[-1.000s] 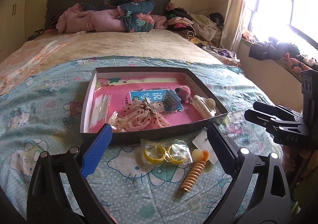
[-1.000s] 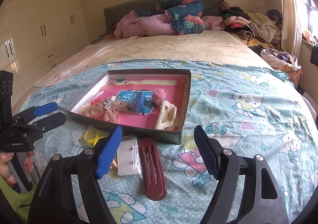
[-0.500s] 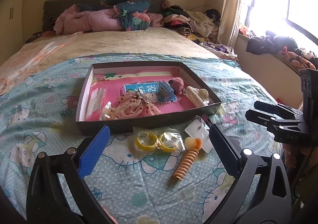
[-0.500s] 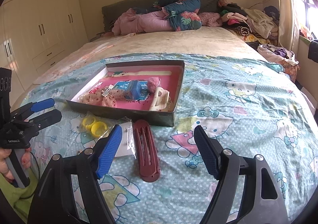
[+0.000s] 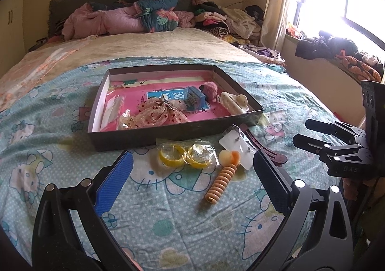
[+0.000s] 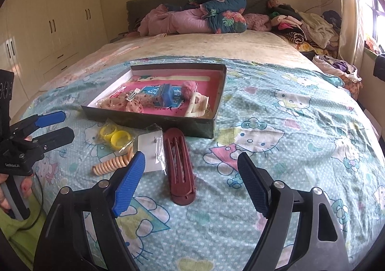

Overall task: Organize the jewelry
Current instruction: 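Withdraw both tools from the tray toward the remaining items, then grasp the maroon hair clip with the right tool while the left grasps the orange spiral hair tie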

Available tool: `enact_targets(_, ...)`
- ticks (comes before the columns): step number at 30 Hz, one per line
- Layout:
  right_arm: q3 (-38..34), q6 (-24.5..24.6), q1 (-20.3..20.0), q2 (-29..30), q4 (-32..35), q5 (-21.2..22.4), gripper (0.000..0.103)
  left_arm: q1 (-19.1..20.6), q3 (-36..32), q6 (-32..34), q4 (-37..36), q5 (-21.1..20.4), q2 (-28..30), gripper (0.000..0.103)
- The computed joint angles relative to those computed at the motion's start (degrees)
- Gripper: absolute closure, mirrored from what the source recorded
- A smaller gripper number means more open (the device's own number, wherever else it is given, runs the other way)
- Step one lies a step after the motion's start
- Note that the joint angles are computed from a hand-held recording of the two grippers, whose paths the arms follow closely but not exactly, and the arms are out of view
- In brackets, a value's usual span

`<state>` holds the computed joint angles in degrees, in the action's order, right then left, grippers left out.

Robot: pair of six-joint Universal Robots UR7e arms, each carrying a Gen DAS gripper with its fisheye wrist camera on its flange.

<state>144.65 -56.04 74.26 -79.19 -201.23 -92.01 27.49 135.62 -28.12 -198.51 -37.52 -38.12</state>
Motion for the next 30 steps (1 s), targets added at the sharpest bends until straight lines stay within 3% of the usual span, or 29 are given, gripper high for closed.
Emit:
enact_targets(16, 1.7, -4.2, -1.9, 1.8, -4.1, -1.0, 0.026, 0.6, -2.7, -1.1, 6.7, -3.1, 2.8, 0.012)
enact_targets(30, 0.7, -5.9, -2.8, 4.9, -4.8, -3.0, 0.026, 3.5, -4.9, 0.6, 7.8, -5.4, 4.9, 0.014)
